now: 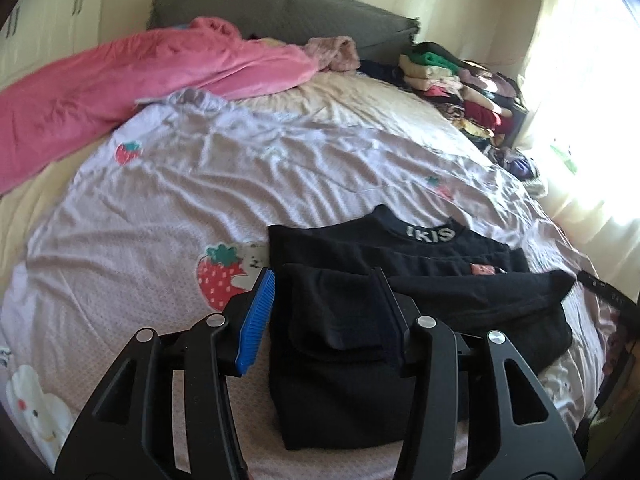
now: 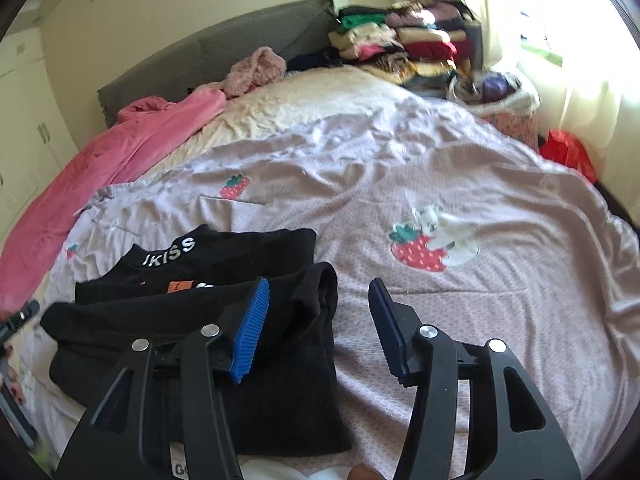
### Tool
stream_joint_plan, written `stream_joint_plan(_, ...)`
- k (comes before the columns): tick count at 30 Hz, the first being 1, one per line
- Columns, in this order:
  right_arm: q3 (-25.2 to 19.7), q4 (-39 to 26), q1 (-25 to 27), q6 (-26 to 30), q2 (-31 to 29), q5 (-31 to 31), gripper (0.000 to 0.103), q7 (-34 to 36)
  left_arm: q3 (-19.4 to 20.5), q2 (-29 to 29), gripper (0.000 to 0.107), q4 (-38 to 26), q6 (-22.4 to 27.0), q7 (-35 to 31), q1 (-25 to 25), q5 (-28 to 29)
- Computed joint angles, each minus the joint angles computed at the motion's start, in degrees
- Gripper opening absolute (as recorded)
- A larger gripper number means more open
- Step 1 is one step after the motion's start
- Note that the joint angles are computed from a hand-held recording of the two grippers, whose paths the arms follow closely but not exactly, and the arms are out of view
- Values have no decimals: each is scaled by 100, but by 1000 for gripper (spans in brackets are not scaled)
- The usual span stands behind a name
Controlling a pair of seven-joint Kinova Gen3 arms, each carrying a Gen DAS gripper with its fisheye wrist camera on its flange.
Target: Fold small clothes
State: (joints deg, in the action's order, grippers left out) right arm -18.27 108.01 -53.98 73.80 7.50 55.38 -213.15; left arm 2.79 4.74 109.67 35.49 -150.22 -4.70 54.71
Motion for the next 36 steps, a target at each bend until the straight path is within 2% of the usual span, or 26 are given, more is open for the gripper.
stream_joint_plan(2, -74, -107, -110, 63, 73, 81, 51, 238, 46, -91, 40, 88, 34, -186, 52, -1)
stream_joint_plan(7, -96, -317, -286, -283, 281, 116, 51, 927, 135, -134, 40, 300, 104, -406, 334, -268)
stream_joint_plan(12, 125, -670, -325, -597, 651, -273, 51, 1691, 349, 114, 40, 463, -464, 29, 782, -1060)
stream_joint_plan(15, 320, -852, -257, -720, 898, -672, 49, 2067, 463, 181, 40, 585, -893, 121, 862, -1260)
stream_joint_plan(21, 667, -956, -202, -943, 1134, -937, 49, 2411, 640, 231, 40, 621, -1242, 176, 838, -1355)
stream_joint_plan(25, 808, -1067, -234, -858, 1194, -891, 49, 2578, 697, 316, 40, 510, -1285, 337, 824, -1459)
stream_joint_plan(28, 875, -1039, -130, -990, 1146, -911, 49, 2568, 760, 375, 41, 448, -1311, 411, 782, -1494)
stream_joint_plan(36, 1015, -1200, 132, -1148, 1191, -907, 49, 2765, 878, 601, 48, 151, -1263, 612, 696, -1626)
